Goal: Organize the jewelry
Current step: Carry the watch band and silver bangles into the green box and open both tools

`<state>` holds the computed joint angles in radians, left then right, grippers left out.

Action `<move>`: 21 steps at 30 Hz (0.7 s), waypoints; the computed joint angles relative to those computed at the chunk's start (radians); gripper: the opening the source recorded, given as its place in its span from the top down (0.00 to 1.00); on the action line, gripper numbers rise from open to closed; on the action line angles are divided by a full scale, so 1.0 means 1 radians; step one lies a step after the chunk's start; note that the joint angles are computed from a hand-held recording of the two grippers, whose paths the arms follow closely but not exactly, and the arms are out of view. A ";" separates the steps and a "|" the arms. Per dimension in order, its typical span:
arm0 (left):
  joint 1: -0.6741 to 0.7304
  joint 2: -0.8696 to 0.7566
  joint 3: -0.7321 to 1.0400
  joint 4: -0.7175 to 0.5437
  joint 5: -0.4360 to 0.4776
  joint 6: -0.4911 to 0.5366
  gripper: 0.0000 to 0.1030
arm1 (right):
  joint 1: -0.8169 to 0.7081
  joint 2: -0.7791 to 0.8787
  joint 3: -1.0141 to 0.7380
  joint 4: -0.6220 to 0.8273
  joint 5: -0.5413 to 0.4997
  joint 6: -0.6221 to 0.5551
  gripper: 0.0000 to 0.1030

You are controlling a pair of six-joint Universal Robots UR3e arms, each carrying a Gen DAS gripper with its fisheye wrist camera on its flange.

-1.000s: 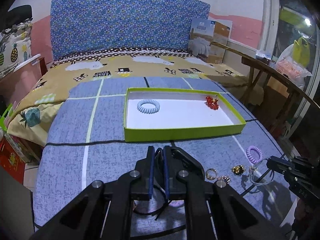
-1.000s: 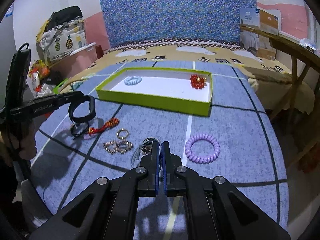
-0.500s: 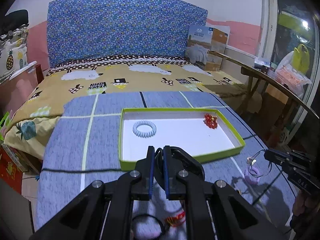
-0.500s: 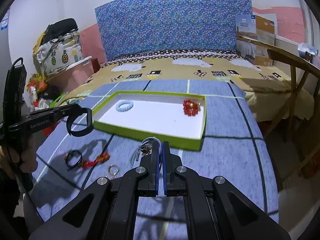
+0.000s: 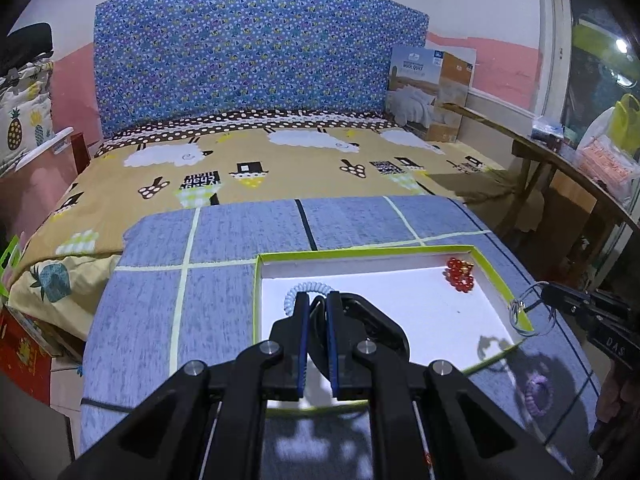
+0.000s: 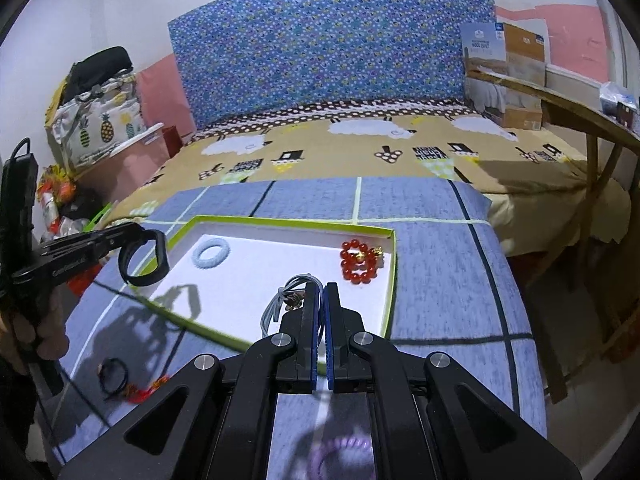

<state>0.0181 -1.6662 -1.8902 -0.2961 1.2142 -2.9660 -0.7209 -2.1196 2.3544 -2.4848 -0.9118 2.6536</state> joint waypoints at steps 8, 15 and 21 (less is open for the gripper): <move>-0.023 -0.117 0.062 0.013 0.041 -0.005 0.92 | 0.142 0.323 -0.097 -0.223 -0.141 0.107 0.98; -0.047 -0.182 0.094 -0.013 0.106 0.001 0.92 | 0.200 0.444 -0.129 -0.273 -0.218 0.119 0.98; -0.048 -0.202 0.109 -0.026 0.108 0.000 0.91 | 0.222 0.479 -0.155 -0.254 -0.255 0.111 0.98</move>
<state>-0.0298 -1.8678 -1.7811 -0.3220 1.3222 -2.9658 -0.4993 -1.6409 2.1994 -2.7392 -1.1670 2.7650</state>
